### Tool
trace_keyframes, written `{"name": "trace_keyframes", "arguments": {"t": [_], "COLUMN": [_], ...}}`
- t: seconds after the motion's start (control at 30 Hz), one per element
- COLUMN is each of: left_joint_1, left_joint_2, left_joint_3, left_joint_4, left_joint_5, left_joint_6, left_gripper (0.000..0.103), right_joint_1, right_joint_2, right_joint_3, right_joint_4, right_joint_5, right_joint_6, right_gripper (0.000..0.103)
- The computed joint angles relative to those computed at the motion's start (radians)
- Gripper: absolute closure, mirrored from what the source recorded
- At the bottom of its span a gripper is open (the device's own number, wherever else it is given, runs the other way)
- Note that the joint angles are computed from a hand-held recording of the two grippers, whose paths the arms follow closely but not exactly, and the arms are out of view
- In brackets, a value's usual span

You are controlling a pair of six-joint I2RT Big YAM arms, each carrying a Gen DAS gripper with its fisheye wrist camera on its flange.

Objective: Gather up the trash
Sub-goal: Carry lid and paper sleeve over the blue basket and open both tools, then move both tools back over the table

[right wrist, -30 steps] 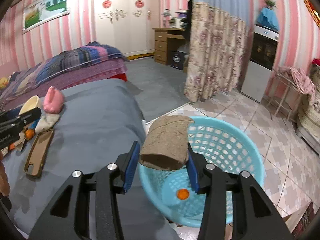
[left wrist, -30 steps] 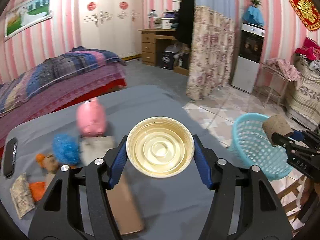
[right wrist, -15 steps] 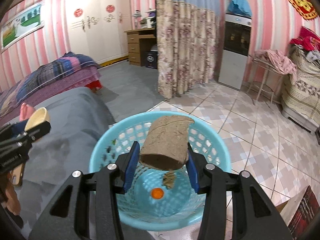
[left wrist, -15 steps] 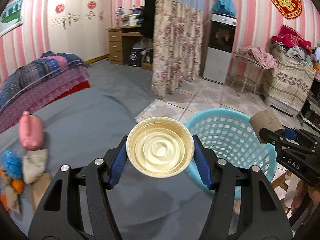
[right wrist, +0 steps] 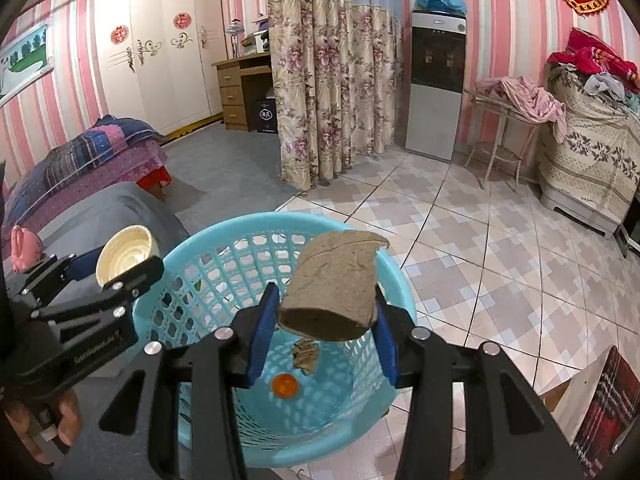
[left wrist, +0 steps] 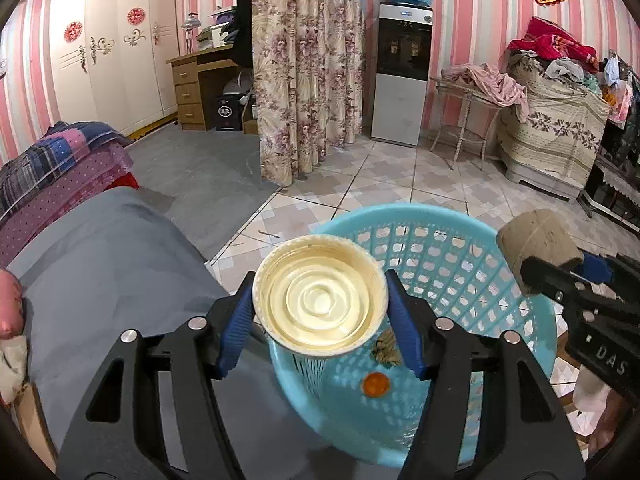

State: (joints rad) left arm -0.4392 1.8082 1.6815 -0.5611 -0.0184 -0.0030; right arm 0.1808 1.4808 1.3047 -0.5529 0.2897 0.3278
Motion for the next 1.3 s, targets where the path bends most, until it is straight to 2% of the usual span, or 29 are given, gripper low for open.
{"name": "trace_keyframes", "arguments": {"t": [0.03,0.1,0.4,0.47,0.5,0.57,0.73,0.83,0.9,1.3], "left_joint_1": [0.001,0.007,0.074,0.088,0.098,0.108,0.137,0.152,0.160,0.253], "left_joint_2": [0.002,-0.001,-0.049,-0.060,-0.071,-0.083,-0.134,-0.168,-0.193,-0.342], "left_joint_3": [0.005,0.007,-0.023,-0.032,-0.045,-0.059,-0.105,-0.135,-0.157,-0.295], "left_joint_4": [0.003,0.019,0.018,0.013,0.014,0.015,0.013,0.020,0.029,0.009], "left_joint_5": [-0.009,-0.029,-0.065,-0.068,-0.070,-0.076,-0.083,-0.082,-0.090,-0.132], "left_joint_6": [0.002,0.001,0.004,-0.001,-0.001,-0.001,-0.013,-0.025,-0.027,-0.064], "left_gripper": [0.027,0.022,0.014,0.013,0.013,0.013,0.011,0.010,0.010,0.006], "right_joint_1": [0.000,0.001,0.027,0.034,0.037,0.044,0.059,0.064,0.069,0.164], "right_joint_2": [-0.001,0.001,0.049,0.056,0.058,0.055,0.050,0.048,0.044,0.063], "right_joint_3": [0.000,0.000,0.033,0.036,0.036,0.031,0.030,0.035,0.035,0.089], "right_joint_4": [0.001,0.001,0.004,0.008,0.013,0.033,0.052,0.048,0.054,0.052], "right_joint_5": [0.000,-0.002,-0.022,-0.016,-0.012,-0.005,0.024,0.026,0.027,0.026], "right_joint_6": [0.001,0.001,0.000,0.004,0.006,0.007,0.007,0.015,0.017,-0.002], "right_gripper": [0.059,0.059,0.058,0.054,0.052,0.038,0.026,0.024,0.014,0.014]}}
